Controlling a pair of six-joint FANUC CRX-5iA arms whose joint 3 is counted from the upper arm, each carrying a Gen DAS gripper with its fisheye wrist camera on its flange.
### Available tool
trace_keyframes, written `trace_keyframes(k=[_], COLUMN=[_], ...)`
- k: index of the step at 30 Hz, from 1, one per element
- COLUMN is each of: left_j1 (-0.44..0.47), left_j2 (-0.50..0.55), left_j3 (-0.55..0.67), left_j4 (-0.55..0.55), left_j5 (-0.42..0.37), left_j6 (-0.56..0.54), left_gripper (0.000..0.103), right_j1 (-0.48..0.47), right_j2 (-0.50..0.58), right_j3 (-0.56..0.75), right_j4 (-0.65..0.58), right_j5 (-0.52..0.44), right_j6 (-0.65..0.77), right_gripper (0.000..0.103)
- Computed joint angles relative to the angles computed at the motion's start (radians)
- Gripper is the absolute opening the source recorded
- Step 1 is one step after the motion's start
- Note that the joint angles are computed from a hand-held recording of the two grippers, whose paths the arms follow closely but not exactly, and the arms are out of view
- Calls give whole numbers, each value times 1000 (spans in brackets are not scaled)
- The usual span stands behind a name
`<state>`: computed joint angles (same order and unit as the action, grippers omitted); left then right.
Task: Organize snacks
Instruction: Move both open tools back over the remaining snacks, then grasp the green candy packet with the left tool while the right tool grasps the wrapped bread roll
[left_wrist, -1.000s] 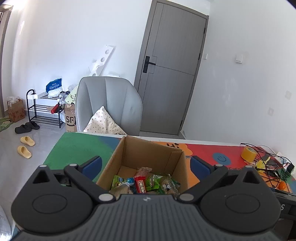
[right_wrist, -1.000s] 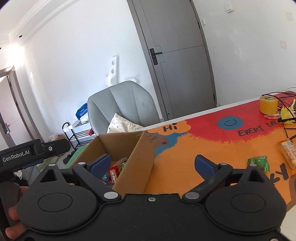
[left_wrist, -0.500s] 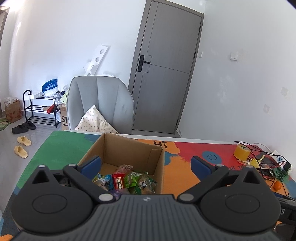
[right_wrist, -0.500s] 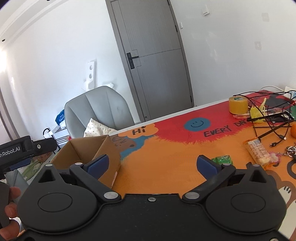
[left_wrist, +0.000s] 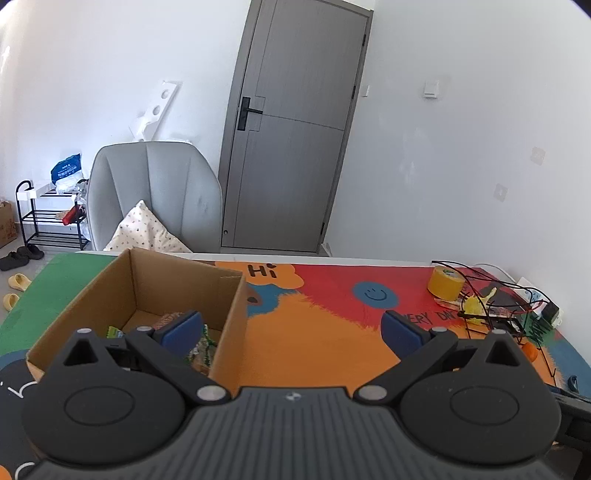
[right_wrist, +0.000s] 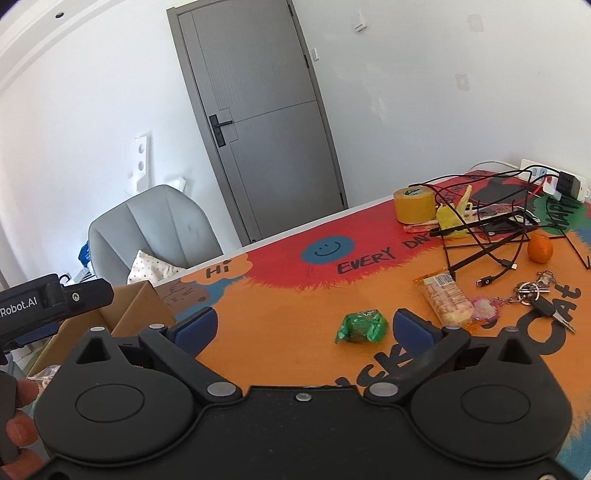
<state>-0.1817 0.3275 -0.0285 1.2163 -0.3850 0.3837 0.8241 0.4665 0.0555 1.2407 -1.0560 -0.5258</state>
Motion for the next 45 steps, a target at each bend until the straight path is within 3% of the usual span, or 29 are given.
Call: trace_keyframes(k=[6, 15, 28, 34, 38, 45], left_j1=[-30, -55, -93, -119, -132, -156], left_j2=[10, 71, 184, 226, 280, 347], left_j3=[4, 79, 230, 288, 378, 477], left_j4=[-23, -175, -364, -431, -518, -620], left_j5=[2, -23, -117, -131, -198, -250], left_j6=[12, 155, 332, 410, 474, 583], left_gripper=[102, 102, 102, 102, 100, 100], right_j1=[-10, -37, -98, -133, -163, -188], right_j2=[-35, -76, -105, -116, -120, -114], right_j3=[-67, -158, -240, -267, -283, -283], right_j4=[15, 22, 18, 2, -4, -39], right_j5=[5, 25, 57, 110, 155, 181], right_j6=[-55, -129, -185, -179, -183, -135], right_gripper=[103, 103, 101, 82, 69, 60])
